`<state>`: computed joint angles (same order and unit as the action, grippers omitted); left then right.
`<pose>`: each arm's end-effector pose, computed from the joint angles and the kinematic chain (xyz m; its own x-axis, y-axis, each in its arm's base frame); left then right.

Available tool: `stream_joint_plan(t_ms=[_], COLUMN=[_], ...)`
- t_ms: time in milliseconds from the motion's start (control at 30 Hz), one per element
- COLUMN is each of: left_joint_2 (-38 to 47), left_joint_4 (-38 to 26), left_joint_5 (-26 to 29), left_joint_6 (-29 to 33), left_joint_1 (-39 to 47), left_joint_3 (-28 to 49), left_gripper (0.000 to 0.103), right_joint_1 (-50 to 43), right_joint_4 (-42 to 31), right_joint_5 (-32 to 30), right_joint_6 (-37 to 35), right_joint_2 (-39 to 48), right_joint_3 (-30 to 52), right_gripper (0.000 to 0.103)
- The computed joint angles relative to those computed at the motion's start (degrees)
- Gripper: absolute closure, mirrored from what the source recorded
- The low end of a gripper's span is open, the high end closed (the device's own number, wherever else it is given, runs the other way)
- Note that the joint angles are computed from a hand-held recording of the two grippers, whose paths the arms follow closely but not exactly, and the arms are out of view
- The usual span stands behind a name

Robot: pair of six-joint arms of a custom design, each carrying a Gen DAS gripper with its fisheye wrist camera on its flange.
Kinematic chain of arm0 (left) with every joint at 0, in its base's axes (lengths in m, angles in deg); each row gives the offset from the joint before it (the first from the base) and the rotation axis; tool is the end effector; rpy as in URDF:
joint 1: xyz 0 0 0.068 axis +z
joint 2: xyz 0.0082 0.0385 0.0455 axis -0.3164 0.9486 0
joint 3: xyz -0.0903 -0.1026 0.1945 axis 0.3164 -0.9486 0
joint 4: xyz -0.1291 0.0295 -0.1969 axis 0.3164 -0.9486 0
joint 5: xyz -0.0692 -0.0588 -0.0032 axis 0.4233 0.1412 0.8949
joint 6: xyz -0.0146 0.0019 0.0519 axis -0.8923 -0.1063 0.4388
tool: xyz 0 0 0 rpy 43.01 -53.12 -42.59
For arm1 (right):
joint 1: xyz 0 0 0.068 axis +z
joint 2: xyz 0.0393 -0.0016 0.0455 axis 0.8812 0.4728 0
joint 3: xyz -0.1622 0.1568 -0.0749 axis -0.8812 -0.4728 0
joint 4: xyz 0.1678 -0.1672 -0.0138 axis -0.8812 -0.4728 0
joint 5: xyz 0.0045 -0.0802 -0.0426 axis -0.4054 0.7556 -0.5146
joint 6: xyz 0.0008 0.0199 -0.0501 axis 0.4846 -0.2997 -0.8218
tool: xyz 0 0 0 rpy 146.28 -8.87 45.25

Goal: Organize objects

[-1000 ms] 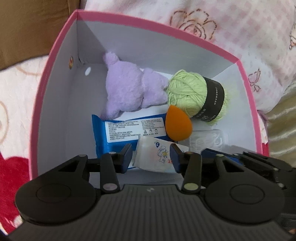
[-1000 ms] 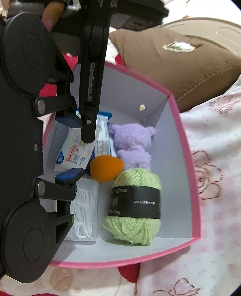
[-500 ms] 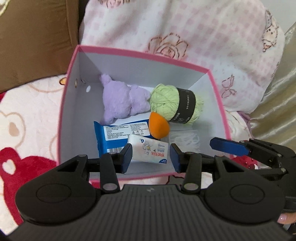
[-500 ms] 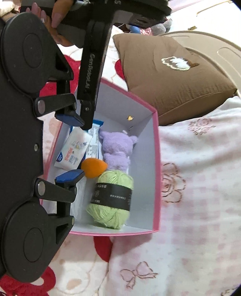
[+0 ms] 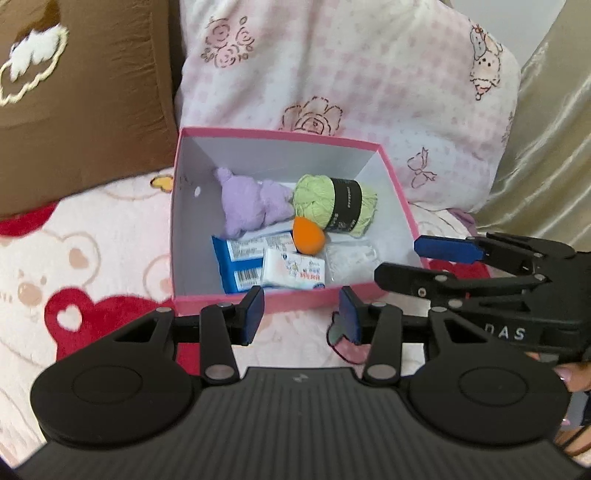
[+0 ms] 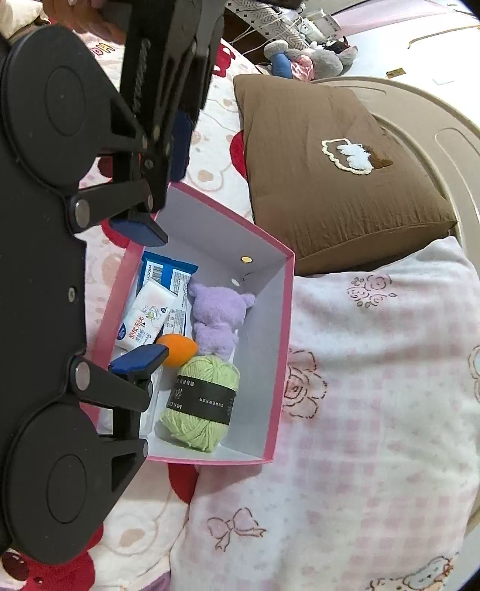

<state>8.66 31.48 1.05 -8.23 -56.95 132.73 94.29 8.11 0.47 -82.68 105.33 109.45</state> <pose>0.1818 -0.1371 0.2554 -0.8087 -0.1754 -0.5614 0.0111 0.9498 -0.3127 0.2526 0.1725 0.2642 -0.5859 -0.4210 -0.6925 -0.7016 0.6911 0.1734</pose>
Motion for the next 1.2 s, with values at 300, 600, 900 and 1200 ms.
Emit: stream_joint_plan(t_ms=[300,600,900,1200], left_joint_2=[-9.9,-17.6,-20.3,-17.8], left_joint_4=[-9.4,-24.9,-39.8,-48.6], left_joint_5=[-4.3,-19.1,-27.7,-31.3], left_joint_6=[-6.0,-16.3,-37.1,-50.4], left_joint_1=[-3.8,-17.3,-34.3,-44.3], left_joint_3=[-1.3,0.6,1.8,3.5], left_gripper=[0.057,0.049,0.043,0.036], right_joint_1=[1.1,10.2,18.7,25.7], right_joint_4=[0.5,-3.9,-10.0,-13.5], right_joint_5=[0.3,9.2,17.3,24.3], right_joint_6=[4.4,9.7,15.8,20.5], right_joint_2=[-9.6,-18.5,-24.8,-27.6], right_joint_3=[-8.6,-12.4,-13.2,-13.3], right_gripper=[0.038,0.038,0.036,0.029])
